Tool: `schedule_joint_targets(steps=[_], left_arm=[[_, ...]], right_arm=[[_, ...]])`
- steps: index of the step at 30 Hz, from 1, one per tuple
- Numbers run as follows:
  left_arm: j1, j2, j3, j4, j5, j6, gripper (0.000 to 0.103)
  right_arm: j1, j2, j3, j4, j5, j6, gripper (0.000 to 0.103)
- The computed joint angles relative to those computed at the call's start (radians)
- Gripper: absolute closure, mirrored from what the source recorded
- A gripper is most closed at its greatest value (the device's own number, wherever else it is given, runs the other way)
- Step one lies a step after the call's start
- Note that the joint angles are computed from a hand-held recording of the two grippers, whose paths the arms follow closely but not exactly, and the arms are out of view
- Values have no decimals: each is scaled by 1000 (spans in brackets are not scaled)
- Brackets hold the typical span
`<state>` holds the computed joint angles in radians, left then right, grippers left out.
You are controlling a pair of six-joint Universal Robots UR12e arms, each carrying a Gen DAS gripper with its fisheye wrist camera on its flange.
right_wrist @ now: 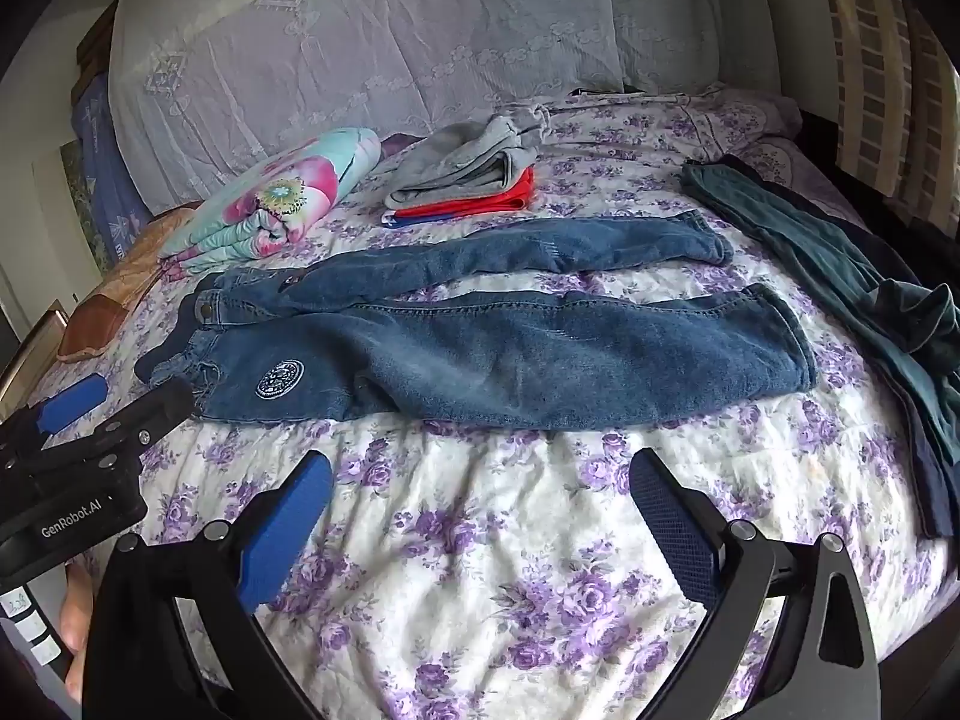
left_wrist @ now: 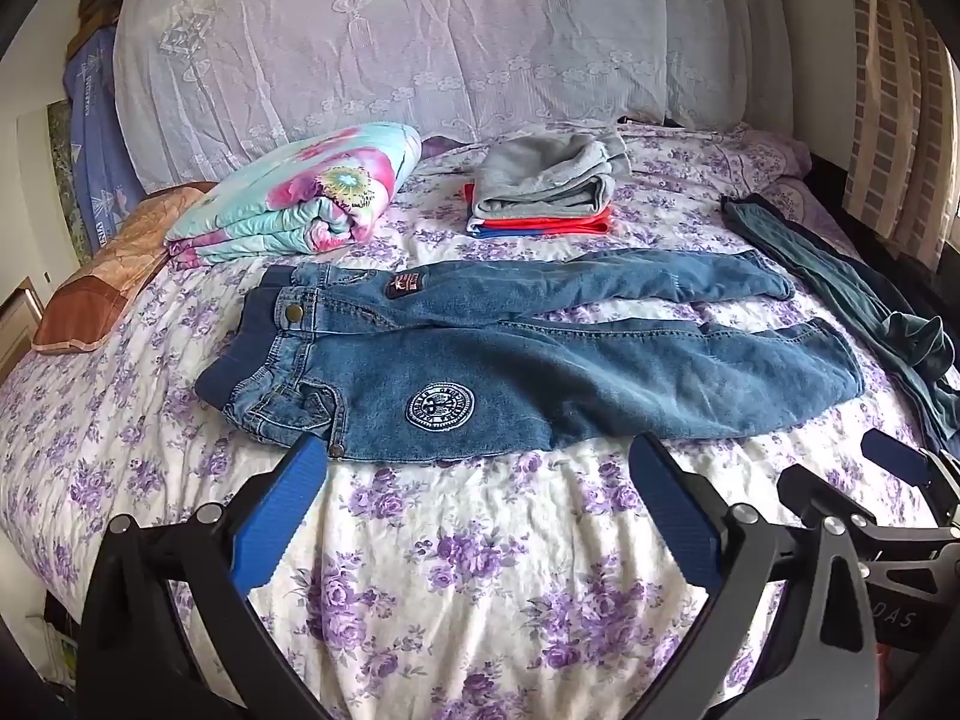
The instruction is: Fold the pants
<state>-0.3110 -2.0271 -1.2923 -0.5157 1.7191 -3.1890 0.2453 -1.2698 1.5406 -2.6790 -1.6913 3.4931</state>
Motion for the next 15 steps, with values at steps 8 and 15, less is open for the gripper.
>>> schedule_joint_targets(steps=[8, 15], left_arm=[[1, 1, -1, 0, 0, -2, 5], [2, 0, 1, 0, 2, -1, 5]], right_arm=[[4, 7, -5, 2, -4, 2, 3], [4, 7, -6, 4, -1, 3, 3]])
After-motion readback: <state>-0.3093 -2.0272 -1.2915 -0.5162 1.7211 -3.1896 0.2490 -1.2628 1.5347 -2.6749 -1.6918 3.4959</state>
